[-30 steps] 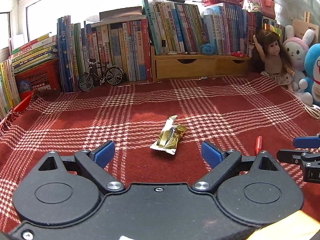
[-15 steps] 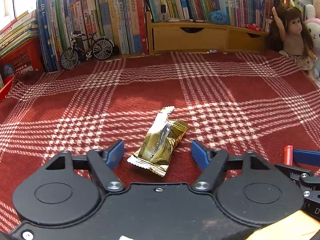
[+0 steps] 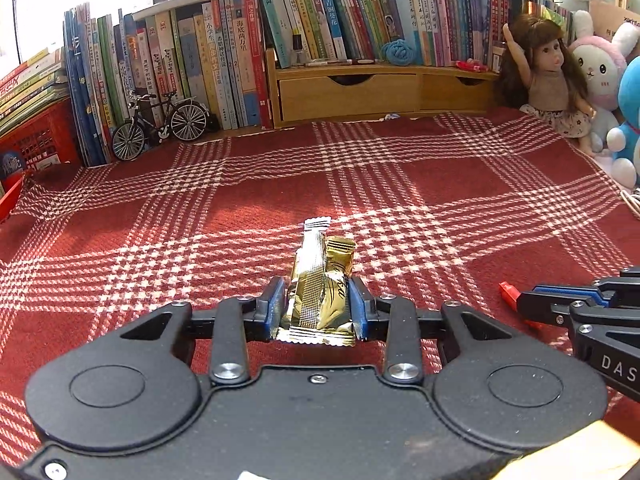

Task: Collect trash
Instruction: 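Grasp the small gold wrapper with the left tool while the right tool grasps the red marker cap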

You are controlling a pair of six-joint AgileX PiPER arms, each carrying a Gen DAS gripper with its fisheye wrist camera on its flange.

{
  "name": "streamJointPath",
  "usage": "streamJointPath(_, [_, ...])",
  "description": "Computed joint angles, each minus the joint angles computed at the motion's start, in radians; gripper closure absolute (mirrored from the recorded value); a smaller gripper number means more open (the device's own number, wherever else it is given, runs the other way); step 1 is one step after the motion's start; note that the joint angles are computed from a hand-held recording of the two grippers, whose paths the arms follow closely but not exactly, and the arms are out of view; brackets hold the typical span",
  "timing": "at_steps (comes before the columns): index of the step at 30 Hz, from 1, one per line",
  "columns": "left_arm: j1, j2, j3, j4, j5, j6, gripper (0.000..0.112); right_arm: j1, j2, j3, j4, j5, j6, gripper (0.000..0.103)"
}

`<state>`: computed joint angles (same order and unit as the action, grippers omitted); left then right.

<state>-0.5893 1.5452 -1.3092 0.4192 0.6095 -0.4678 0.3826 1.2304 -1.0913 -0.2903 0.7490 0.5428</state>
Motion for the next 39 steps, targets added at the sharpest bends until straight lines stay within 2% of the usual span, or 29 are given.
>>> streamJointPath(6, [0.021, -0.139, 0.096, -0.078, -0.011, 0.089, 0.08, 0.006, -0.055, 0.015, 0.037, 0.015, -0.015, 0.091])
streamJointPath(7, [0.027, -0.159, 0.108, -0.096, -0.007, 0.108, 0.08, 0.011, -0.062, 0.015, 0.039, 0.025, -0.023, 0.085])
streamJointPath(8, [0.03, -0.172, 0.117, -0.103, -0.005, 0.115, 0.08, 0.014, -0.062, 0.012, 0.039, 0.036, -0.033, 0.071])
streamJointPath(11, [0.044, -0.209, 0.14, -0.139, 0.0, 0.145, 0.08, 0.01, -0.041, 0.0, 0.032, 0.066, -0.065, 0.051])
streamJointPath(18, [0.074, -0.242, 0.168, -0.176, -0.007, 0.166, 0.08, 0.023, 0.052, -0.039, -0.245, 0.199, 0.216, 0.051])
streamJointPath(21, [0.084, -0.244, 0.177, -0.18, -0.019, 0.166, 0.08, 0.026, 0.038, -0.032, -0.277, 0.214, 0.248, 0.05])
streamJointPath(23, [0.091, -0.24, 0.181, -0.18, -0.027, 0.161, 0.08, 0.006, 0.015, -0.029, -0.222, 0.196, 0.209, 0.05])
streamJointPath(26, [0.107, -0.233, 0.18, -0.212, -0.027, 0.182, 0.08, -0.079, 0.006, -0.063, -0.007, 0.171, 0.072, 0.045])
streamJointPath(30, [0.12, -0.225, 0.179, -0.233, -0.035, 0.196, 0.079, -0.186, 0.056, -0.143, 0.234, 0.198, -0.02, 0.041])
streamJointPath(39, [0.136, -0.217, 0.183, -0.262, -0.056, 0.21, 0.079, -0.103, 0.238, -0.339, 0.112, 0.324, 0.1, 0.039])
